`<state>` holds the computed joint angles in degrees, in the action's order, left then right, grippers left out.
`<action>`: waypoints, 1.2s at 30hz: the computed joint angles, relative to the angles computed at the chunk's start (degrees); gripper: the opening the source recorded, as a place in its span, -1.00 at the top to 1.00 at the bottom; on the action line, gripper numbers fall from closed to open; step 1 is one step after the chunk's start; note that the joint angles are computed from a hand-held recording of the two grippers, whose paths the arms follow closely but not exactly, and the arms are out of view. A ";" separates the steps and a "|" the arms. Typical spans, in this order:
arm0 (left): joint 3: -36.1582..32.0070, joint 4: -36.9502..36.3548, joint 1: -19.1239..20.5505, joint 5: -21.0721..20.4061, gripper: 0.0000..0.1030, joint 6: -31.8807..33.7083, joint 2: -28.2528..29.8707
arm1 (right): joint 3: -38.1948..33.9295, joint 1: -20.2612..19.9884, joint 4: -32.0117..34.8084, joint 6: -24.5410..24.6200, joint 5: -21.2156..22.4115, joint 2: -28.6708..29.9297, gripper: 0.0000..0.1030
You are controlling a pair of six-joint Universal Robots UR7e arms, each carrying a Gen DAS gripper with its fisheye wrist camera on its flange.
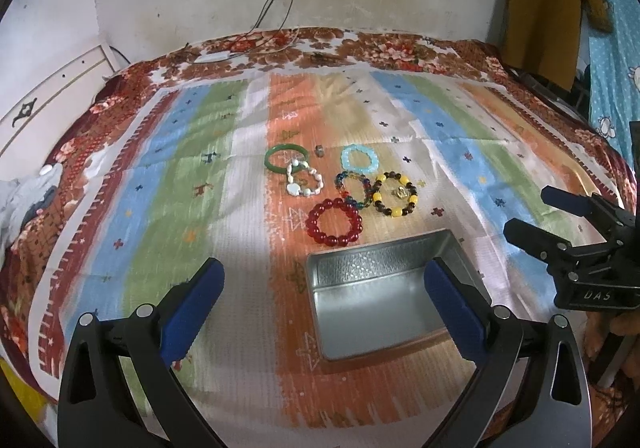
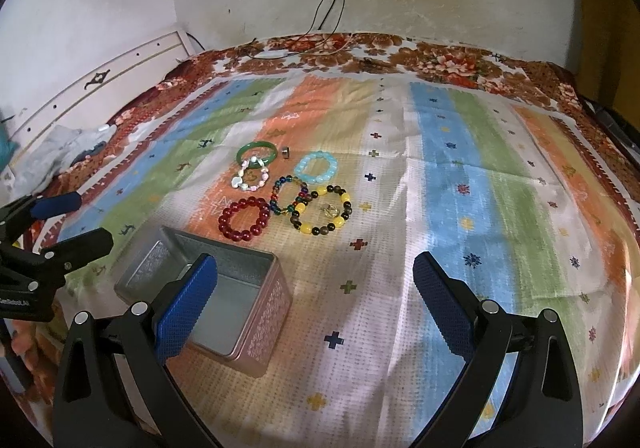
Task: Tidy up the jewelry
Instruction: 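Move both tools from the tin box toward the bracelets, then grasp the red bead bracelet with the left tool while the right tool grasps the yellow-black bracelet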
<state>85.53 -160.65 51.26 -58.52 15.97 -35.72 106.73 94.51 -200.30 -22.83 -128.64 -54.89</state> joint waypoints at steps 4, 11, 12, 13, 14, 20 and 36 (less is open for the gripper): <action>-1.57 1.87 0.05 0.34 -0.89 0.13 0.84 | -1.10 -0.44 1.91 0.86 0.45 0.00 -0.93; -7.33 5.06 0.47 1.15 -0.89 -0.61 3.95 | -2.69 -0.72 4.64 1.54 -0.74 0.18 -0.93; -8.61 6.82 0.73 0.65 -0.89 -1.39 4.37 | -2.76 -0.79 4.98 1.62 -0.78 0.16 -0.93; -9.53 7.76 0.91 0.33 -0.89 -1.85 4.89 | -2.94 -1.01 5.89 2.27 -0.45 -0.01 -0.93; -11.01 9.72 1.18 0.09 -0.89 -2.50 5.53 | -3.13 -1.18 6.74 2.95 -0.18 -0.16 -0.93; -16.44 16.11 1.95 0.23 -0.89 -4.23 7.99 | -4.90 -2.26 11.53 5.53 1.23 -0.75 -0.93; -39.85 40.99 5.01 -1.35 -0.89 -13.90 18.78 | -13.15 -4.11 24.55 9.47 1.85 1.52 -0.93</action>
<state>45.67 -119.66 56.26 -59.87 2.07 -16.94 93.59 90.40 -175.76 -13.37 -126.79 -53.37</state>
